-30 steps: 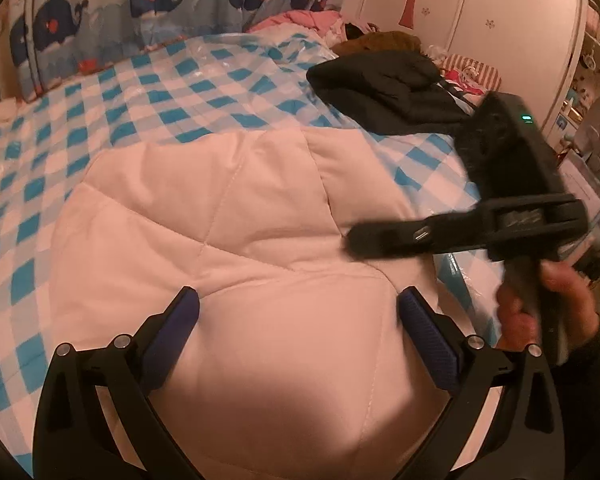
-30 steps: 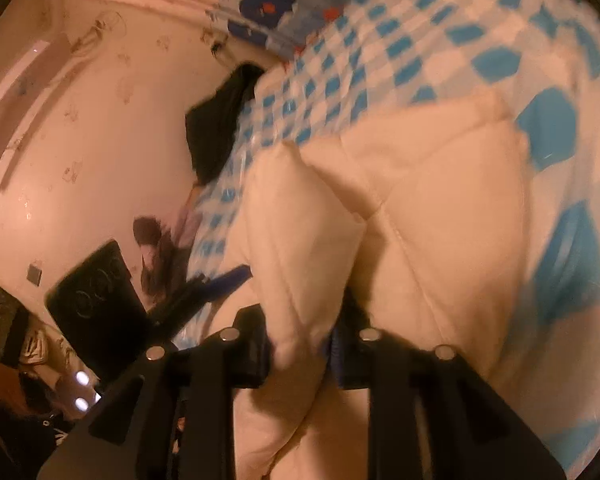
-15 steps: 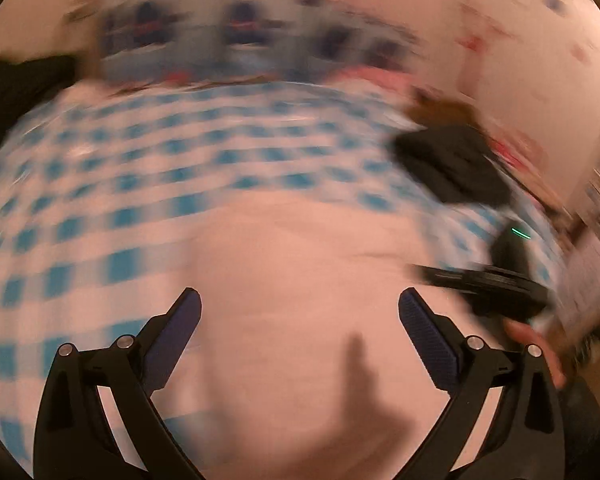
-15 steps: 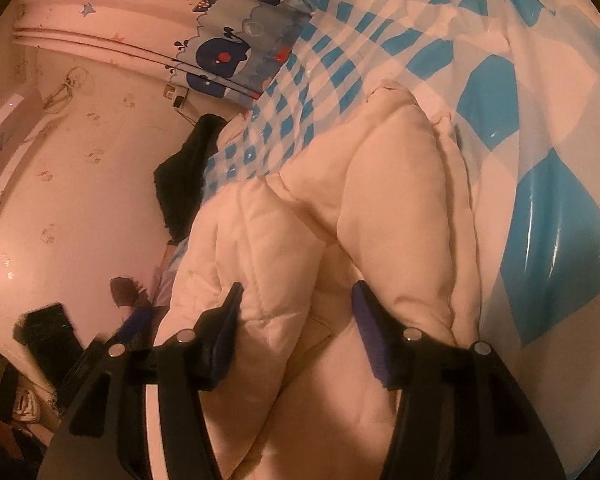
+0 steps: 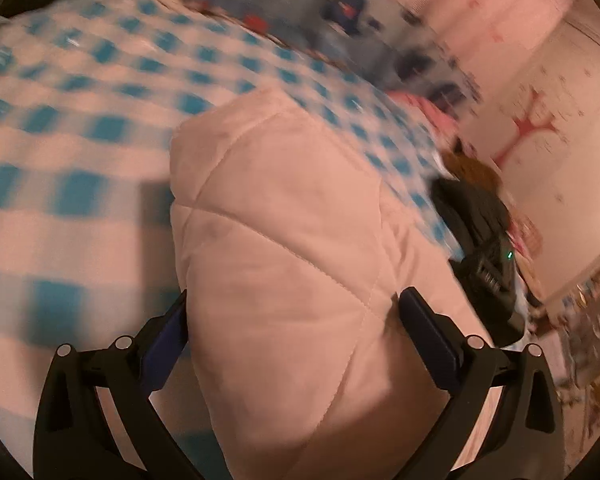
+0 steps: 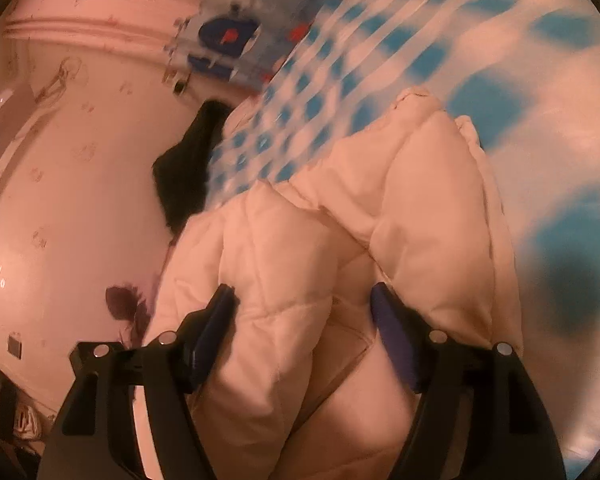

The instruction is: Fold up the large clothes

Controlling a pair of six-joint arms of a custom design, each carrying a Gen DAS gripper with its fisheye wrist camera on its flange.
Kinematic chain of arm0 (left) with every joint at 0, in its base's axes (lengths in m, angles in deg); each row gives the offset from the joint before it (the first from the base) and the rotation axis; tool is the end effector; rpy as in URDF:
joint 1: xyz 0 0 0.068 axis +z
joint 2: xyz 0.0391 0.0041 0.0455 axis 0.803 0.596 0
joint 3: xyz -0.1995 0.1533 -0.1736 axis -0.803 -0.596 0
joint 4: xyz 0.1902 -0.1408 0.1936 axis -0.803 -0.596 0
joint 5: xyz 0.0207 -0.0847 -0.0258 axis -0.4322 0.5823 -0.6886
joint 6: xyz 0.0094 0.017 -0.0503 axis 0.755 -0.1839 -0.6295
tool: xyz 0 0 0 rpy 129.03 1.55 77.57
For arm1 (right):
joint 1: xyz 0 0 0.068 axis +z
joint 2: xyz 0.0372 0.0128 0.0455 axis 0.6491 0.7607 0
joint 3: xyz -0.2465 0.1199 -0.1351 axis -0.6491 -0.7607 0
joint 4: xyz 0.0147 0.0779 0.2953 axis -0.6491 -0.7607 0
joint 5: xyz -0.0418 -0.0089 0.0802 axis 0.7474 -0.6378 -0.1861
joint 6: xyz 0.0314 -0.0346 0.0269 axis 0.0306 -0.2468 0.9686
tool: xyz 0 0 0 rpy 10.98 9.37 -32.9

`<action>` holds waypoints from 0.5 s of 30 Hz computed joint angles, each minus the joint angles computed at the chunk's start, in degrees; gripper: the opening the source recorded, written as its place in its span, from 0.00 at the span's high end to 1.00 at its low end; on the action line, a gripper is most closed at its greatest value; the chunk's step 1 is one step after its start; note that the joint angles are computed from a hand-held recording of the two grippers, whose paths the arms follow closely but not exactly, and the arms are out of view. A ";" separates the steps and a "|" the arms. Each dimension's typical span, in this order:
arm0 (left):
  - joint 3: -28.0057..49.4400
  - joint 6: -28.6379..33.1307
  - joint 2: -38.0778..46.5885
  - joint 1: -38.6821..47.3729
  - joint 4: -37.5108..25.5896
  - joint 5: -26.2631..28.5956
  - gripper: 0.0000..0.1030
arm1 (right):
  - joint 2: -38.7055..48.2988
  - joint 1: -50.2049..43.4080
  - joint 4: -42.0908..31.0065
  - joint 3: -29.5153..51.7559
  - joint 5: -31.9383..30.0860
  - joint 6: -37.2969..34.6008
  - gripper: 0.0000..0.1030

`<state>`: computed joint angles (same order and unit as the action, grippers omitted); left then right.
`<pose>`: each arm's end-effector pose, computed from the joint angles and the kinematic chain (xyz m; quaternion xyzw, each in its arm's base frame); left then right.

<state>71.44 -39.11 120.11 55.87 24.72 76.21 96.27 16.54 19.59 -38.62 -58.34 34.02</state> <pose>0.3200 -0.0122 0.2749 0.2143 0.8825 -0.3481 0.2327 0.2215 -0.0691 0.1542 0.2821 0.7839 0.4264 0.3521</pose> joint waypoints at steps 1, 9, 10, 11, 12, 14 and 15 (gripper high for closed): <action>1.98 2.05 0.99 1.52 -1.35 -1.39 0.08 | 3.66 4.45 2.65 1.68 2.05 0.98 0.33; -0.31 12.17 -6.13 5.97 -2.17 -3.33 0.08 | 6.52 3.47 -11.55 7.35 -0.62 -13.21 0.34; -2.93 13.68 -8.38 3.11 -2.22 -4.37 0.08 | 5.58 3.42 -14.98 8.12 -0.14 -14.78 0.34; -5.32 13.13 -10.07 1.02 0.58 -7.39 0.07 | 5.07 3.30 -20.69 10.11 0.65 -17.43 0.34; -9.81 10.27 -13.95 -2.08 6.21 -12.30 0.07 | 4.73 2.67 -26.19 12.37 1.31 -19.74 0.34; -12.22 9.52 -15.51 -3.80 8.92 -14.33 0.07 | -0.33 0.89 -32.45 14.46 4.09 -20.89 0.33; -12.22 9.66 -15.53 -3.45 8.76 -14.06 0.07 | -3.21 0.25 -32.03 14.65 4.52 -19.66 0.33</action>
<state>59.23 -29.45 104.59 52.42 33.48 62.16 93.07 16.79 -12.44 -23.97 -53.82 14.36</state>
